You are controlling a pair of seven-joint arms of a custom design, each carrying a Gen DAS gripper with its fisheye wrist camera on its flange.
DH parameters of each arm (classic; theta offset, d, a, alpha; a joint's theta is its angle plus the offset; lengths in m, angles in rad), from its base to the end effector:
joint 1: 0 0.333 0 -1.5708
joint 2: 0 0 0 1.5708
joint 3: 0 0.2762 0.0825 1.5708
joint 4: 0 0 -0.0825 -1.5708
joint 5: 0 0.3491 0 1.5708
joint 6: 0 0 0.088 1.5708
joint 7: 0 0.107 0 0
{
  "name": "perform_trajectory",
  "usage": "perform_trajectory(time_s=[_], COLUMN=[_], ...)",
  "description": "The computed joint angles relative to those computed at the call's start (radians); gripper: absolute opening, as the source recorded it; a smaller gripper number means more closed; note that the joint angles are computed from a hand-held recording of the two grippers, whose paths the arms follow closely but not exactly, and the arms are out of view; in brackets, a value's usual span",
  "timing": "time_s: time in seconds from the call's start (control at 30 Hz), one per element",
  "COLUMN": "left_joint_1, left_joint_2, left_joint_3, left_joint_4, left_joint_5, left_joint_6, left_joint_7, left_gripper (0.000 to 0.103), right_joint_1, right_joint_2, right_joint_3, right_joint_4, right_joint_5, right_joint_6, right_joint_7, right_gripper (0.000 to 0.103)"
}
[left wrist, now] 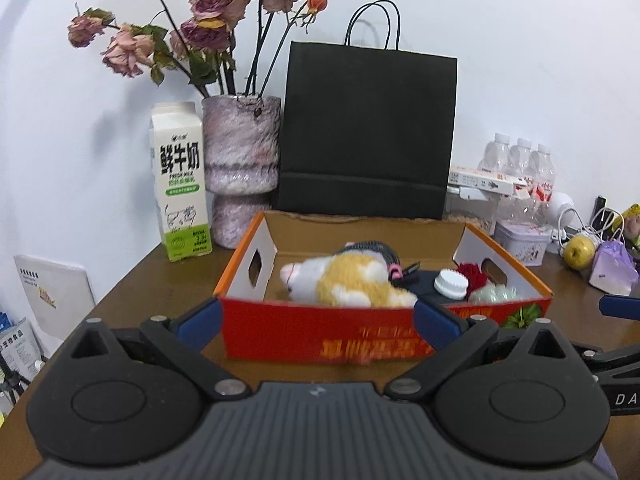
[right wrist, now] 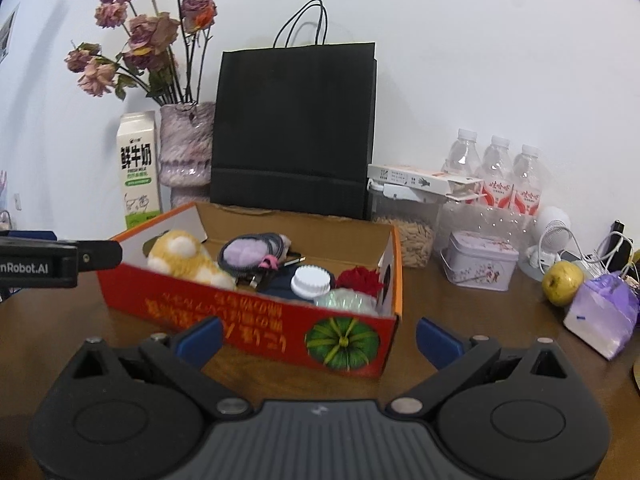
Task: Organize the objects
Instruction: 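Grasp the yellow soap bar with the left gripper while the right gripper moves to the lavender pouch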
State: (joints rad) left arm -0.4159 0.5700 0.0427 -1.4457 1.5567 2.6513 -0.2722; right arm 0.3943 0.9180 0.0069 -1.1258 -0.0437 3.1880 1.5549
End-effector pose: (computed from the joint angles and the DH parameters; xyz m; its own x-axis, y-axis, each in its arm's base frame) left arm 0.6320 -0.2831 0.3868 0.1783 -0.9832 0.0390 -0.3622 -0.1024 -0.9265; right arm 0.6913 0.2951 0.3854 0.4118 -0.9100 0.0479 -0.3594 -0.2105 -0.9091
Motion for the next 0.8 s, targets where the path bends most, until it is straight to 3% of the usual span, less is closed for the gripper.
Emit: perform_trajectory(time_s=[0.33,0.8], left_joint_1=[0.005,0.048], left_joint_2=[-0.114,-0.202], left_joint_3=[-0.057,-0.136], left_joint_4=[-0.193,-0.367], left_joint_5=[0.046,-0.016], left_joint_6=[-0.014,0.026], left_joint_7=[-0.029,0.003], left_gripper=[0.103,0.103], right_joint_1=[0.043,0.098], right_joint_2=[-0.207,-0.376], right_joint_3=[-0.052,-0.078], right_joint_4=[-0.384,-0.720], right_joint_5=[0.030,0.132], right_joint_6=[0.162,0.285], right_joint_7=[0.030,-0.048], right_gripper=[0.103,0.103])
